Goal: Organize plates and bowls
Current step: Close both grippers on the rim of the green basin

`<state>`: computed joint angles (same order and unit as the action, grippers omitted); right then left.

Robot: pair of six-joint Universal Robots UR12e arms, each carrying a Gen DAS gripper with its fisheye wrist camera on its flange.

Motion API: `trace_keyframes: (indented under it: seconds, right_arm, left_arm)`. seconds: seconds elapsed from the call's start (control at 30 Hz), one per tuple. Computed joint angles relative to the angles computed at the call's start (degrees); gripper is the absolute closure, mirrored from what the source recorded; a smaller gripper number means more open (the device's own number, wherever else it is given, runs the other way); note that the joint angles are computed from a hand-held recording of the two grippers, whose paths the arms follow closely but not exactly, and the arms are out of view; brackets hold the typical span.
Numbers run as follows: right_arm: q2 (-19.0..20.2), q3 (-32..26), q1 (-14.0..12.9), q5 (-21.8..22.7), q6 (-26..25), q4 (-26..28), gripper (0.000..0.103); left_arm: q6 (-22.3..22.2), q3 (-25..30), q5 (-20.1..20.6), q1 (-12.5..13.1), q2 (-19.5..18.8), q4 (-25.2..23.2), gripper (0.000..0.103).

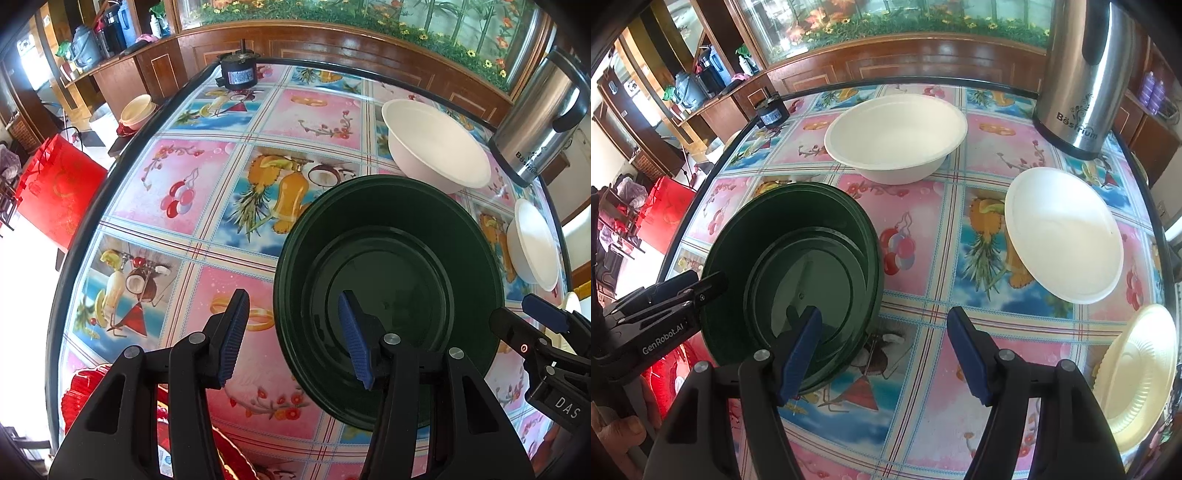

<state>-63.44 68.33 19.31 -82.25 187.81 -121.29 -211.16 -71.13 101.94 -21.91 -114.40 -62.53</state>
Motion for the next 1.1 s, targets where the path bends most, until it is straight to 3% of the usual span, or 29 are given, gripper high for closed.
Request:
trace_keyframes:
  seconds: [1.1]
  right_arm:
    - [3.0,-3.8,0.1,0.2,-2.6,2.9,0.033]
  left_arm:
    - [-1.1,2.0,-1.5,0.4,-2.2,-3.9,0.053]
